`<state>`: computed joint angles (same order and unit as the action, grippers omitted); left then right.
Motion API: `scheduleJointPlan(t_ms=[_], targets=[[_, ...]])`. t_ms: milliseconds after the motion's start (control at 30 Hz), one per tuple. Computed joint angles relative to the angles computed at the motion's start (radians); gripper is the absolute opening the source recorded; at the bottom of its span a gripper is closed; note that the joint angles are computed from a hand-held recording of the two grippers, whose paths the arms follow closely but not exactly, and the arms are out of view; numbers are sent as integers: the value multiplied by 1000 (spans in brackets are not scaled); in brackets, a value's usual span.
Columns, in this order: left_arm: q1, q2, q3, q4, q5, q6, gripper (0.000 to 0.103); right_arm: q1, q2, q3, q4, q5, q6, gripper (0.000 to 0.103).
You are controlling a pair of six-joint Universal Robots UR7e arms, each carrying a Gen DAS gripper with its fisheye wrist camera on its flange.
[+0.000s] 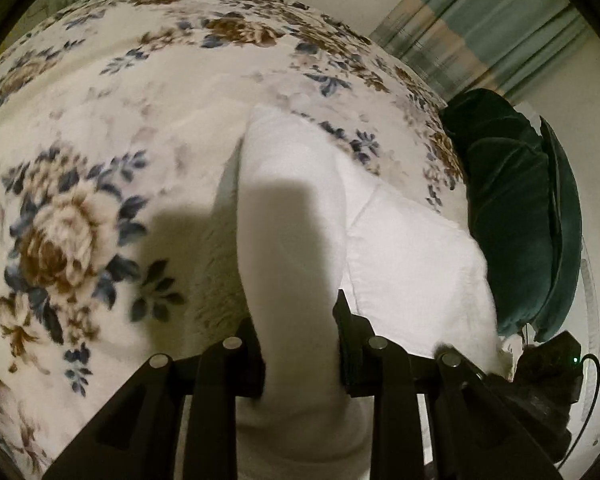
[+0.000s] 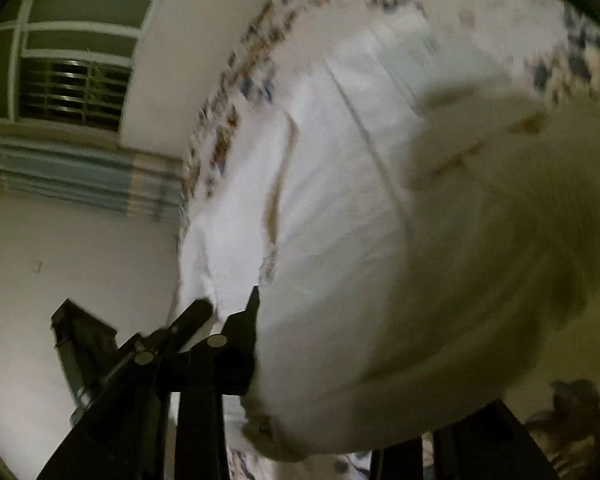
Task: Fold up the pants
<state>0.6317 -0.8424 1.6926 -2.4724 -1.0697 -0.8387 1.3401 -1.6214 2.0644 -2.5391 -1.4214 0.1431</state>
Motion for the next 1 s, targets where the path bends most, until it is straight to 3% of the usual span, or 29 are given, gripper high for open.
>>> scheduleJointPlan(t_ms=[133,267,367,433,567,833,900,1000], targets=[[-4,-29,46,-40,-19,-5,24,-97,-133,62,87,86,12,46],[-4,-32,29,-3,-29,-35,30,-147,-204,109,36,112,62,42],[-25,-60,41,20,-14,-88,33,-103,-197,91,16,21,42,33],[-59,-83,66,41,34,-106,34,-84,-192,83,1,-19,35,31],[-111,-97,87,131,114,-129,34,-59,-183,69,7,-79,29,31],[-116,-90,75,251,142,-160,38,-31,-198,59,96,-172,-3,31],[-134,-83,41,333,170,-194,37,-6,-189,38,122,-226,-2,39],[-181,-69,-10,468,231,-244,37,86,-178,4,150,-403,-33,61]])
